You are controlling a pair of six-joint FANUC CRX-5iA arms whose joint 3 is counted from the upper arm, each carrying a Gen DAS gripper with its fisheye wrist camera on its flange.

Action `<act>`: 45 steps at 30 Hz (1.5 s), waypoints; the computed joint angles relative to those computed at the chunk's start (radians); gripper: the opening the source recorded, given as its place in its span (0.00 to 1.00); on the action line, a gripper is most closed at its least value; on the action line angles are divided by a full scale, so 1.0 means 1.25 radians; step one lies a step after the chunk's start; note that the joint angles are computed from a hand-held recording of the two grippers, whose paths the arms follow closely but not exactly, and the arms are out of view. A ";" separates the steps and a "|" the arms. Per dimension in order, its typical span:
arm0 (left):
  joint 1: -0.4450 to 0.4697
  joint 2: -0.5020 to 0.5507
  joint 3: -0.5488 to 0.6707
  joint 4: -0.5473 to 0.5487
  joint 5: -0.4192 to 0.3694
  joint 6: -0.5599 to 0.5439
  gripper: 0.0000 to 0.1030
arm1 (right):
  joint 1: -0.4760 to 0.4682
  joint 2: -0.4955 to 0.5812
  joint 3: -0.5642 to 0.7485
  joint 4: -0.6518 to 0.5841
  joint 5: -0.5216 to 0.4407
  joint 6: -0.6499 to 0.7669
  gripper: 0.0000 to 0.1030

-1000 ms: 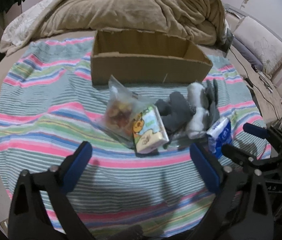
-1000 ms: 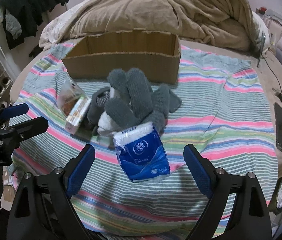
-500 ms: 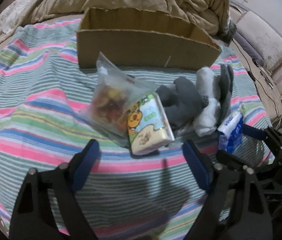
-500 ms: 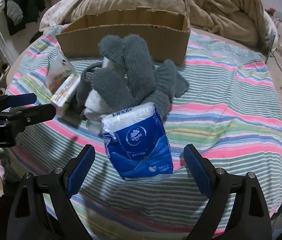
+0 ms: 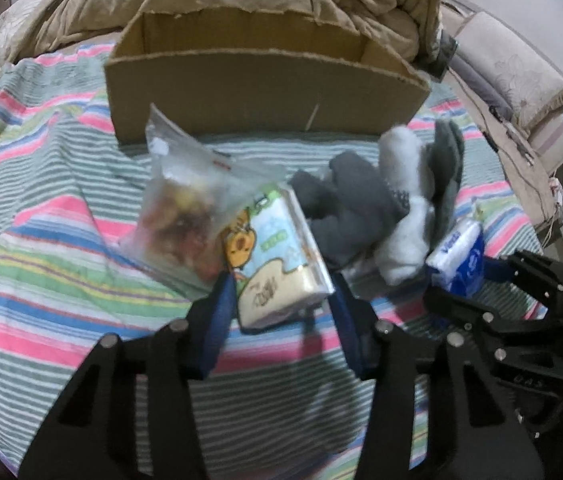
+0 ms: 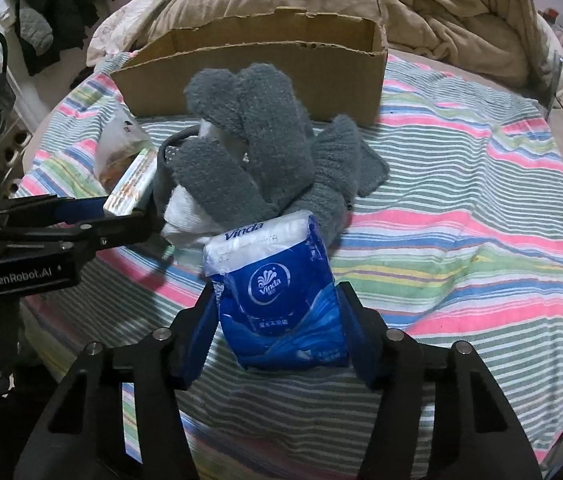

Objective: Organize objects
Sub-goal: 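Grasp the cartoon tissue pack with the left tool while the right tool grasps the blue Vinda pack, then carry both tissue packs into the cardboard box and open both tools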

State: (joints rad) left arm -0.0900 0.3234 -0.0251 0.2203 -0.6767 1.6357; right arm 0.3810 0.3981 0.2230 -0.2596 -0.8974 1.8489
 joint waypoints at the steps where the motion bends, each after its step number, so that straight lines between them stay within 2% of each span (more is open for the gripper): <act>1: 0.002 -0.005 -0.005 0.007 0.004 -0.006 0.47 | -0.002 0.000 0.003 -0.008 -0.002 0.006 0.55; 13: 0.011 -0.063 -0.090 0.131 0.086 -0.130 0.44 | -0.011 -0.035 0.004 -0.040 0.003 0.022 0.52; 16: 0.012 -0.077 -0.088 0.127 0.090 -0.125 0.43 | -0.012 -0.047 0.004 -0.043 0.009 0.025 0.52; 21: 0.016 -0.105 -0.101 0.132 0.099 -0.132 0.38 | -0.014 -0.057 0.012 -0.053 0.016 0.034 0.52; 22: 0.017 -0.110 -0.108 0.139 0.103 -0.143 0.30 | -0.013 -0.059 0.013 -0.054 0.018 0.034 0.52; 23: 0.017 -0.112 -0.108 0.139 0.103 -0.146 0.29 | -0.014 -0.060 0.015 -0.055 0.019 0.035 0.52; 34: 0.022 -0.098 -0.110 0.165 0.096 -0.163 0.28 | -0.023 -0.064 0.031 -0.067 0.025 0.042 0.52; 45: 0.029 -0.144 -0.117 0.232 0.139 -0.223 0.28 | -0.027 -0.058 0.063 -0.090 0.022 0.061 0.52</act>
State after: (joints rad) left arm -0.0537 0.1434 -0.1712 0.5104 -0.5028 1.3575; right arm 0.3478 0.3254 0.3022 -0.3718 -0.8701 1.9250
